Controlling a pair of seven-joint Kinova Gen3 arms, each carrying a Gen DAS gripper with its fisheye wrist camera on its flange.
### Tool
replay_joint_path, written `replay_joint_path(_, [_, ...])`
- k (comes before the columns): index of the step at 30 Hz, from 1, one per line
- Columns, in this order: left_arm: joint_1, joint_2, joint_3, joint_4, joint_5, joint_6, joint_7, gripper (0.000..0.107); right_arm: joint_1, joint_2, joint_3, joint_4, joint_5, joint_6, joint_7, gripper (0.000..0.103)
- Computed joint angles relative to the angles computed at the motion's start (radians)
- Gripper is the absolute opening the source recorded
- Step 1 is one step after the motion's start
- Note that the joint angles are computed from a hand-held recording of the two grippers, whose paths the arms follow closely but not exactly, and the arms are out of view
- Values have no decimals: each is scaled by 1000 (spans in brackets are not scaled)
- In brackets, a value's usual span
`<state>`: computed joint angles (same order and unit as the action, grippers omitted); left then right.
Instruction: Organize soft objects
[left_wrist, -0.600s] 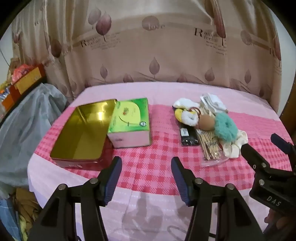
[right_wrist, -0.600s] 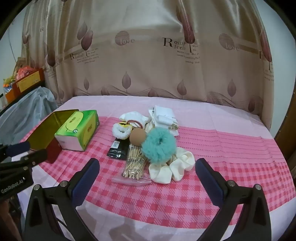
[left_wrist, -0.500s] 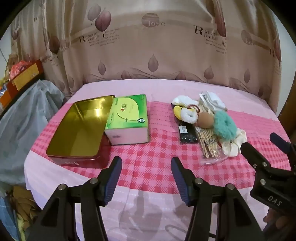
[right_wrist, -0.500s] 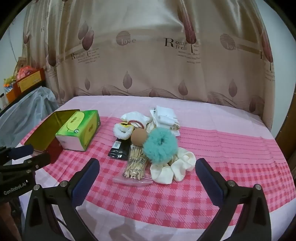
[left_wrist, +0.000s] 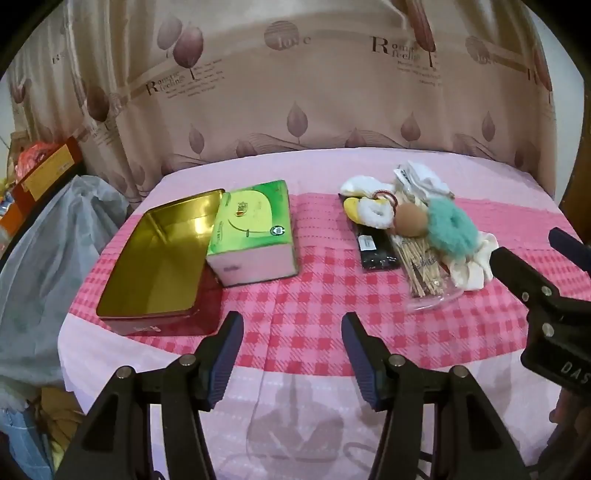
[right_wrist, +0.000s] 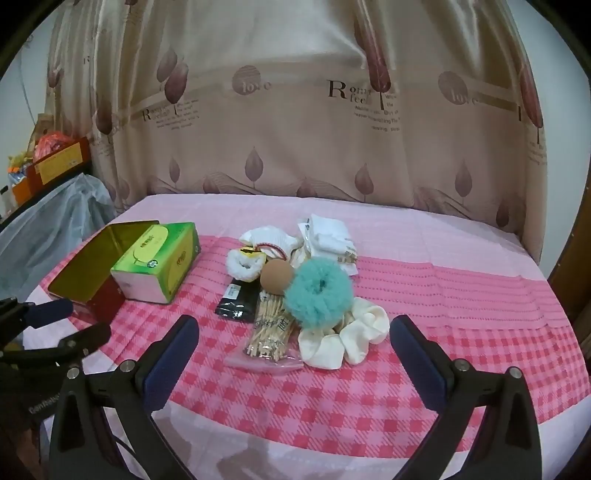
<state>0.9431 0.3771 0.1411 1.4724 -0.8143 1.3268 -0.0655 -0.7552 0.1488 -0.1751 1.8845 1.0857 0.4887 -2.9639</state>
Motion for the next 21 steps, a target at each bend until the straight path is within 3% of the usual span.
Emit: replay_joint_path(21, [1, 0, -1, -13, 2, 35, 21, 57, 3, -6, -7, 2, 16, -5, -4, 103])
